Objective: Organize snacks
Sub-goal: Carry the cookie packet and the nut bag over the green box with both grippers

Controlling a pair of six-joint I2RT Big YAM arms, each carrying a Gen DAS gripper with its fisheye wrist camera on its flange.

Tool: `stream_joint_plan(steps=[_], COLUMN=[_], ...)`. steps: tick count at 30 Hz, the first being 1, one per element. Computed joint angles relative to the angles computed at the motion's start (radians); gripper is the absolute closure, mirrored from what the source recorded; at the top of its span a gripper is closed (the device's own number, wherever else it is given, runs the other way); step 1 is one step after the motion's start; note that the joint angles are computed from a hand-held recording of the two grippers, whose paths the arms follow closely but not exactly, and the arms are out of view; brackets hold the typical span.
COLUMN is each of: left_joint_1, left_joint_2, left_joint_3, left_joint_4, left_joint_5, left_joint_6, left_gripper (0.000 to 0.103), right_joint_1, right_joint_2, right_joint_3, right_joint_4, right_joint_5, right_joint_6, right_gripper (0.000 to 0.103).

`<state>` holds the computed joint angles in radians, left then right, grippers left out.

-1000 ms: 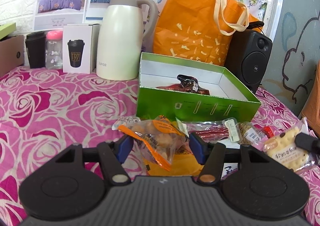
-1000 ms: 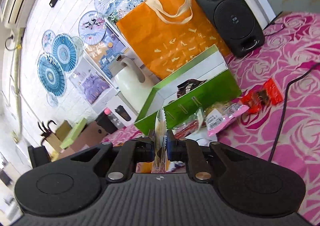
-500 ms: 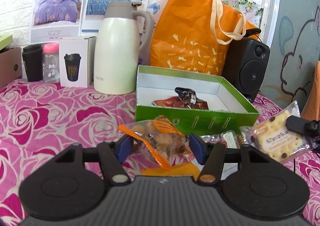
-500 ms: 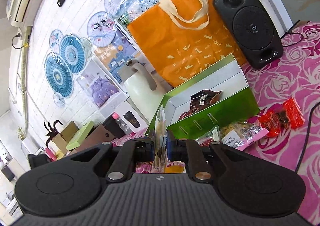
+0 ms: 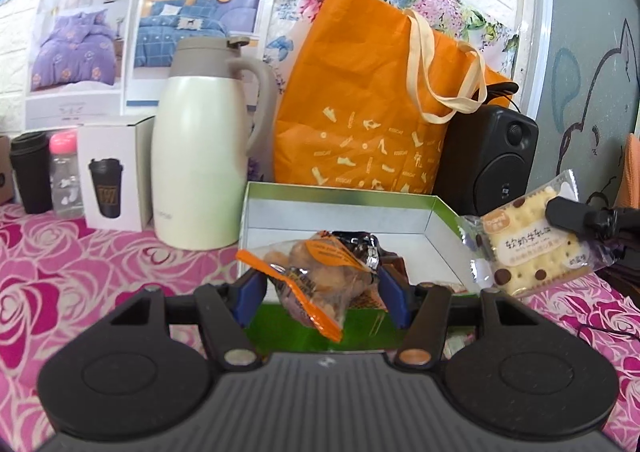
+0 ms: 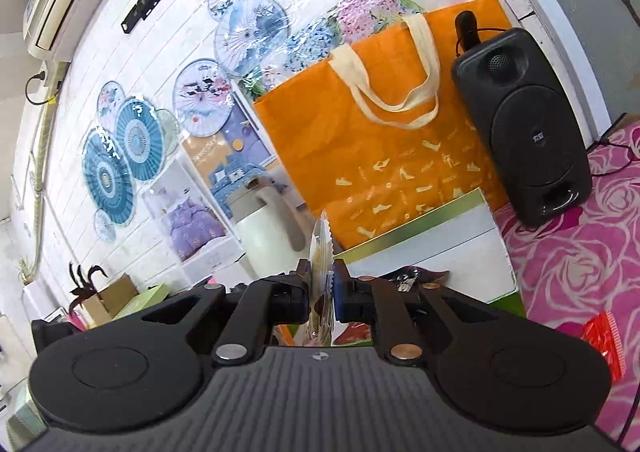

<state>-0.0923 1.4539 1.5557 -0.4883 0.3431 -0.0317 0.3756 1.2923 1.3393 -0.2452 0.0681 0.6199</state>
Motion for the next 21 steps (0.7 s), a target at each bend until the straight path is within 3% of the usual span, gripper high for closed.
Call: stream_joint_plan(steps=[12, 21], left_joint_1=[-0.023, -0.030], left_joint_2=[0.121, 0.162], left_joint_3=[0.103, 0.115], left_joint_4=[0.027, 0.003], left_joint_5=[-0.022, -0.045], left_joint_6=[-0.046, -0.018], left_gripper=[0.043, 0.043], right_joint_1=[-0.071, -0.072], right_joint_2=[0.065, 0.130], right_joint_3=[-0.026, 0.017], right_joint_4=[0.114, 0.031], right_joint_5=[-0.019, 0.006], right_joint_6=[0.134, 0.140], right_gripper=[0.082, 0.082])
